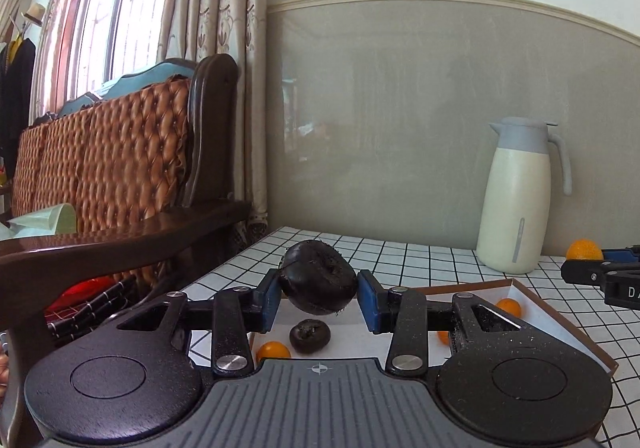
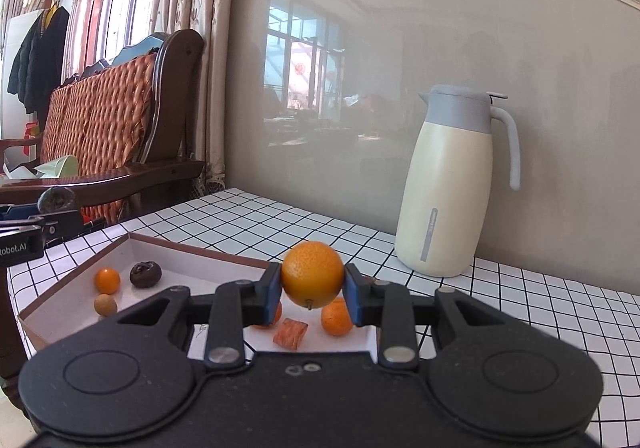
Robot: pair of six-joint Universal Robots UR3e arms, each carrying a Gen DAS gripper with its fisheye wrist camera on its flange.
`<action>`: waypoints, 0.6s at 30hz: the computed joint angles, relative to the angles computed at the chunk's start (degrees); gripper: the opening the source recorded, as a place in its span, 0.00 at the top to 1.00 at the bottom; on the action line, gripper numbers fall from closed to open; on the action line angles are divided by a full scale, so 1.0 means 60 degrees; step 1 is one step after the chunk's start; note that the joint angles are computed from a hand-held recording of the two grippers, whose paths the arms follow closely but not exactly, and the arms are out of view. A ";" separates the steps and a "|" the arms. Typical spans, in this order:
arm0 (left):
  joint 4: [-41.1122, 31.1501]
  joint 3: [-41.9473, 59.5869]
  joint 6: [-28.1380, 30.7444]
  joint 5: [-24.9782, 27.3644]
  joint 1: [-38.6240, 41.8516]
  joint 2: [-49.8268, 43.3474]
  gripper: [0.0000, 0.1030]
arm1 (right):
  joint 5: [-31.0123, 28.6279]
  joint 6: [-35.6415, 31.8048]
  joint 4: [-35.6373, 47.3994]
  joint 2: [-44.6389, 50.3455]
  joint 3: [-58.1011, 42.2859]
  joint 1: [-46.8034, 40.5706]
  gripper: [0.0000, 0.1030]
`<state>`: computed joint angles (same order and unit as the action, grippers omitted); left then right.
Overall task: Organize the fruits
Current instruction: 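Carry the plum and kumquat over the tray with both tools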
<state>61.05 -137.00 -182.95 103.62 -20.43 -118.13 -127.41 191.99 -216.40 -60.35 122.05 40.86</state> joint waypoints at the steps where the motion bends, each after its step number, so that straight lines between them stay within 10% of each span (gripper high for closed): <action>1: -0.0073 0.0100 -0.0030 -0.0032 0.0030 -0.0065 0.60 | 0.0043 0.0002 -0.0028 0.0001 0.0022 -0.0072 0.76; 18: -0.1964 0.1238 -0.0310 -0.0644 0.0431 -0.0454 0.60 | 0.1466 0.0242 0.1051 -0.0089 -0.0055 -0.1182 0.76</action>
